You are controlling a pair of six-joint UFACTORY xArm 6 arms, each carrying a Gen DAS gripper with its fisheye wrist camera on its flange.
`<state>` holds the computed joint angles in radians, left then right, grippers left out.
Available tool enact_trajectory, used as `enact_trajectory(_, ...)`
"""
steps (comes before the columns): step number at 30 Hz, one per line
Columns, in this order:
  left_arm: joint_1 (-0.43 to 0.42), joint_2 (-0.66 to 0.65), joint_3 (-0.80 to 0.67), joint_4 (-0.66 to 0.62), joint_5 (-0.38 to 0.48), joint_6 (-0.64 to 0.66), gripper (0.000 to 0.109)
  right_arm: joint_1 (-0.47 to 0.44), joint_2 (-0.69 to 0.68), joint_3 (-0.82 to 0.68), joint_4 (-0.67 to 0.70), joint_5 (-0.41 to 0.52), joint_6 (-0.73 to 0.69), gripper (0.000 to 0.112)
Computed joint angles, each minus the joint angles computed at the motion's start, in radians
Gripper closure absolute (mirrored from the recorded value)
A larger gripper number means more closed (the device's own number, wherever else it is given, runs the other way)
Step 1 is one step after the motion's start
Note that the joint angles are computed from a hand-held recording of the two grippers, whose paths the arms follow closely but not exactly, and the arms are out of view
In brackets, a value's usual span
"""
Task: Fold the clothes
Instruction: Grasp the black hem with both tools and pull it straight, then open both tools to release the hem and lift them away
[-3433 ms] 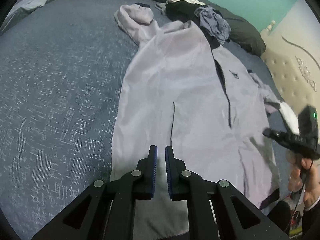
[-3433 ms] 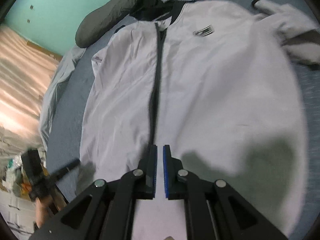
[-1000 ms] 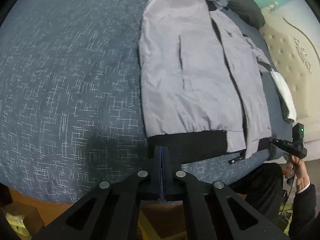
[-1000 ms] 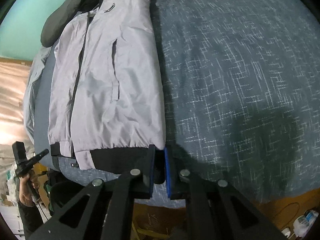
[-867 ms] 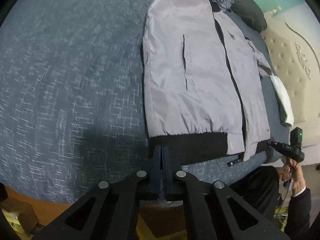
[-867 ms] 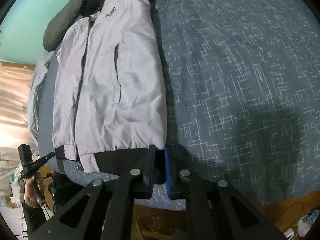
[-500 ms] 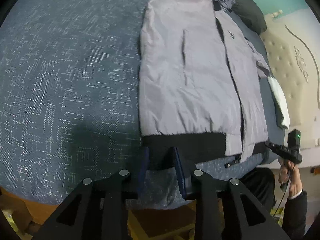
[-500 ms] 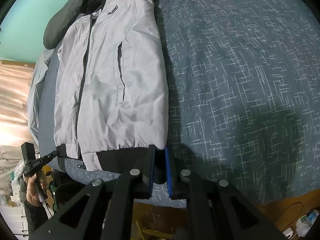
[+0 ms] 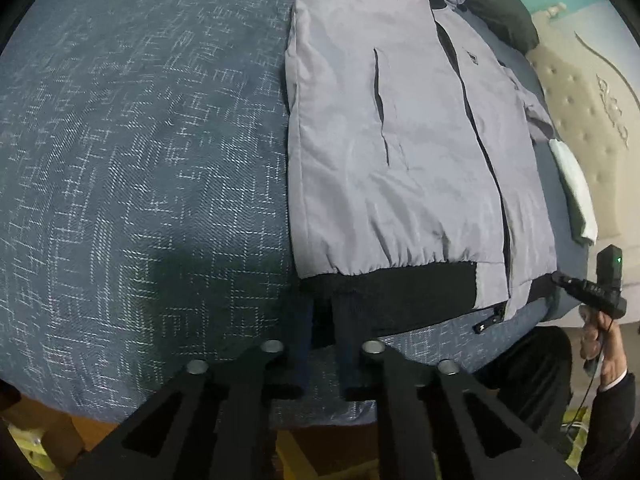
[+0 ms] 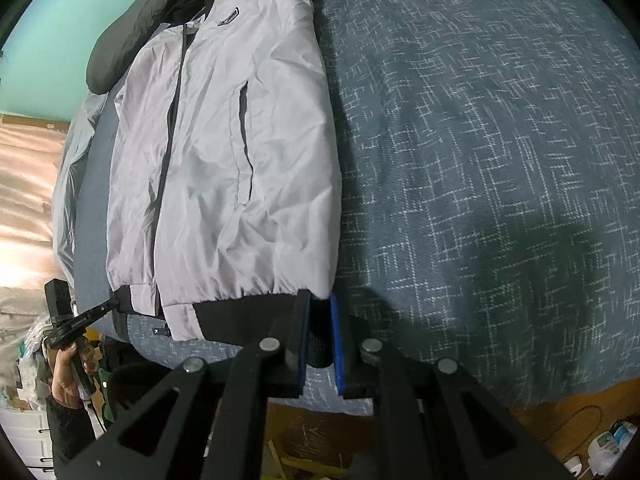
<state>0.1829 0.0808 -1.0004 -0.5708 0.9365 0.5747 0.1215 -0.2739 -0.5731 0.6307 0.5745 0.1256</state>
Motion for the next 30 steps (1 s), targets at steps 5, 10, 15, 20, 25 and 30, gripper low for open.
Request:
enact_trajectory(5,0.014,-0.038,0.004,0.01,0.018,0.04,0.102,0.005,-0.018,0.009,0.026,0.0,-0.009,0.102)
enact_trajectory(10,0.049,-0.035,-0.003,0.012,0.047,0.062,0.102,0.011,-0.007,0.0,0.021,0.01,-0.003,0.102)
enact_trajectory(15,0.069,-0.026,0.015,0.029,0.05,0.058,0.102,0.018,0.005,-0.003,0.035,0.006,-0.01,0.102)
enact_trajectory(20,0.063,-0.035,0.023,0.037,0.052,0.04,0.102,0.009,0.012,-0.011,0.025,0.02,-0.001,0.1)
enact_trajectory(25,0.09,-0.079,0.025,0.046,0.079,0.033,0.097,-0.001,-0.02,-0.022,-0.051,0.046,0.064,0.095)
enact_trajectory(30,0.107,-0.121,0.018,0.041,0.069,0.033,0.093,-0.044,-0.084,-0.031,-0.072,0.079,0.04,0.082)
